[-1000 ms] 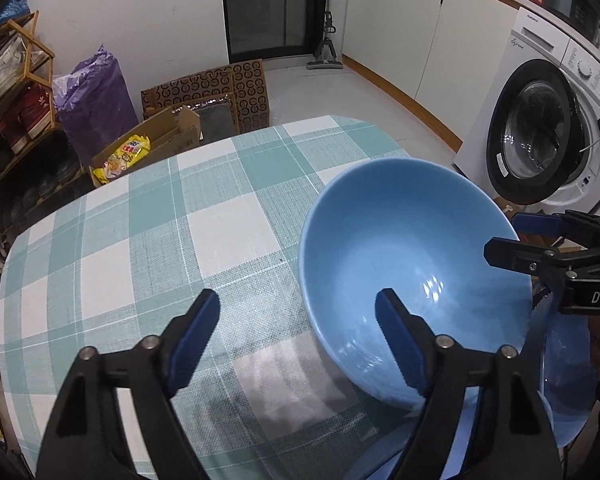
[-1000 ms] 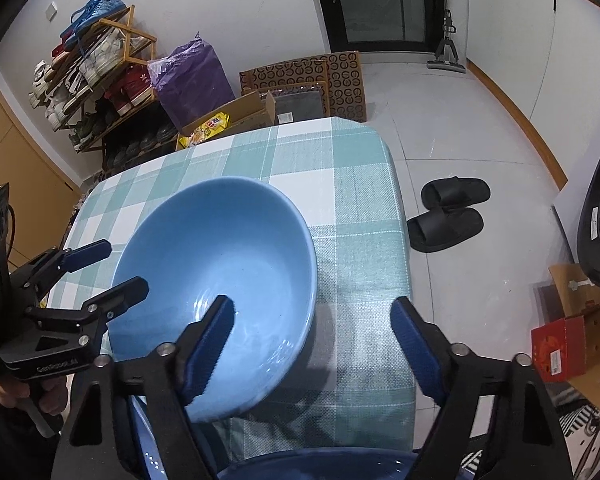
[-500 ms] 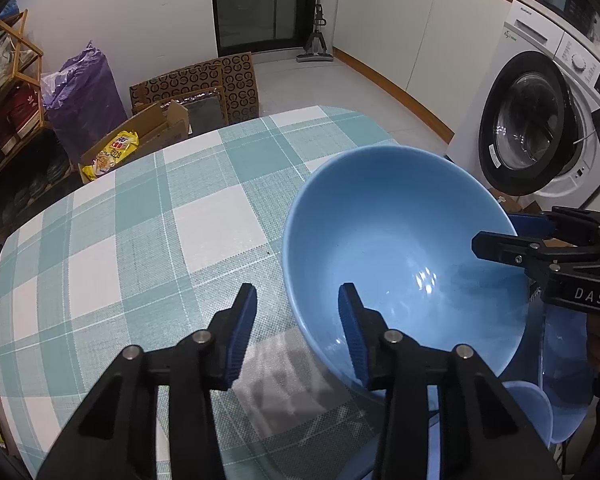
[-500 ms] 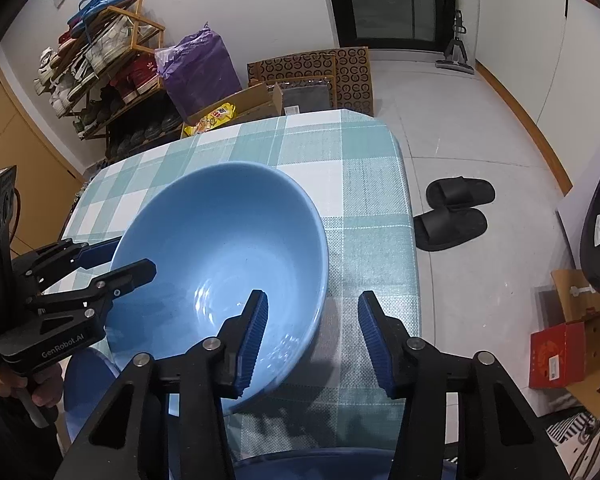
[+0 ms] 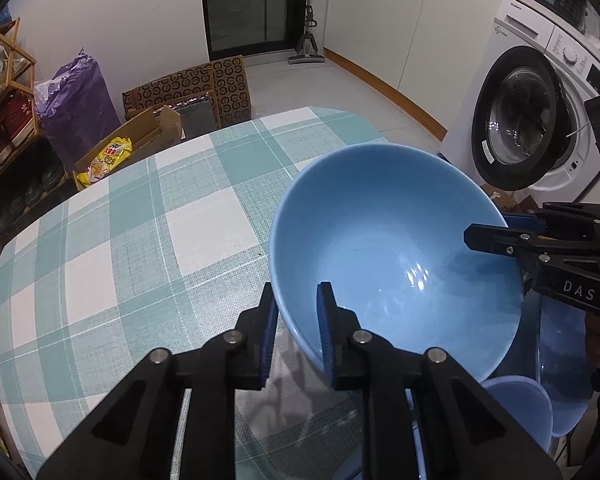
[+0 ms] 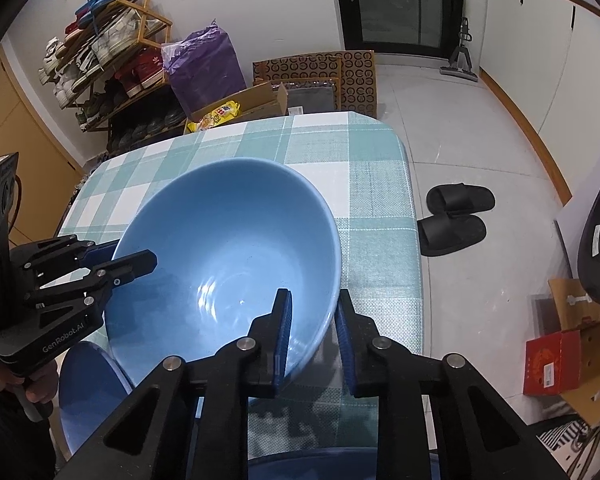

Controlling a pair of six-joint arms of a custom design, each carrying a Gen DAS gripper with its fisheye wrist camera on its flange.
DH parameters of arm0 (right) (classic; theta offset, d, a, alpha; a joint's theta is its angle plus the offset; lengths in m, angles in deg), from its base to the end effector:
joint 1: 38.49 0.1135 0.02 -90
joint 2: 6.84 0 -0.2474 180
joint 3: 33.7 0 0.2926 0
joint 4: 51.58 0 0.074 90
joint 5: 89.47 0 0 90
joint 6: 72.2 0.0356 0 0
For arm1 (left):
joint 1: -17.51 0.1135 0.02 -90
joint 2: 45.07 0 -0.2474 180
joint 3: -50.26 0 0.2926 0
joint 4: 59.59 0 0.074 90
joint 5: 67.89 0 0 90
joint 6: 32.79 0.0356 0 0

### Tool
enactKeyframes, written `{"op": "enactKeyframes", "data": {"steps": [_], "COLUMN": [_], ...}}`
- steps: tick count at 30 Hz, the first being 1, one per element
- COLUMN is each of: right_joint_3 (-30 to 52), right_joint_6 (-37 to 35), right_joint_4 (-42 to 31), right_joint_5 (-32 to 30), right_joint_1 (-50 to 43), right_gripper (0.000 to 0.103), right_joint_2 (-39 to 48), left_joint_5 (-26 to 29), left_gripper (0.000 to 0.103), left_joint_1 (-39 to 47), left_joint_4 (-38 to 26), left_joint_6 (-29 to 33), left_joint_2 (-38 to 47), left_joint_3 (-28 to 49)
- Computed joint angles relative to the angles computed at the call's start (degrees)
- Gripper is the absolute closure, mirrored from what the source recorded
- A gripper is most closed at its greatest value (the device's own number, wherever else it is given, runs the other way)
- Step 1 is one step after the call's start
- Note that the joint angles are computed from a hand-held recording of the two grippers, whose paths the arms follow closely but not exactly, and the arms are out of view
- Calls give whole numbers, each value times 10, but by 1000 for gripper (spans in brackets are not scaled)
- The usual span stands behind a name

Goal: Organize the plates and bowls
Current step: 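Lift the blue bowl with both grippers and carry it toward the plate stack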

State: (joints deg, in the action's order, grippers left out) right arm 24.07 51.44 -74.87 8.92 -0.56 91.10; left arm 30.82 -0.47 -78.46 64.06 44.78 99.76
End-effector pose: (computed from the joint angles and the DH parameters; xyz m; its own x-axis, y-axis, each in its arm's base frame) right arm 0.2608 0.1966 0.0721 -0.8959 -0.0034 -0.4443 -0.0726 0.9877 0.1389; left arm 0.2820 -0.0972 0.0776 -0.7662 0.3726 -0.5236 0.4736 0.8781 -0.0681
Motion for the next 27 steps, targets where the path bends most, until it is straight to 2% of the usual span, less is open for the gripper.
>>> {"op": "enactKeyframes", "data": {"steps": [7,27], "right_joint_3": [3,7], "right_joint_6": [-1,3], "right_joint_4": [-8,-20], "right_joint_5": [14,29], "right_joint_1": [4,9], "right_gripper": [86,86], "right_joint_2": [0,-5], "left_joint_5": [-4,-10], "left_gripper": [87,88], "left_joint_1": [-1,-6], "left_joint_4": [3,14], "left_joint_6": [1,-6], "left_joint_2": [-3,-20], "left_joint_3": [-3,-13]}}
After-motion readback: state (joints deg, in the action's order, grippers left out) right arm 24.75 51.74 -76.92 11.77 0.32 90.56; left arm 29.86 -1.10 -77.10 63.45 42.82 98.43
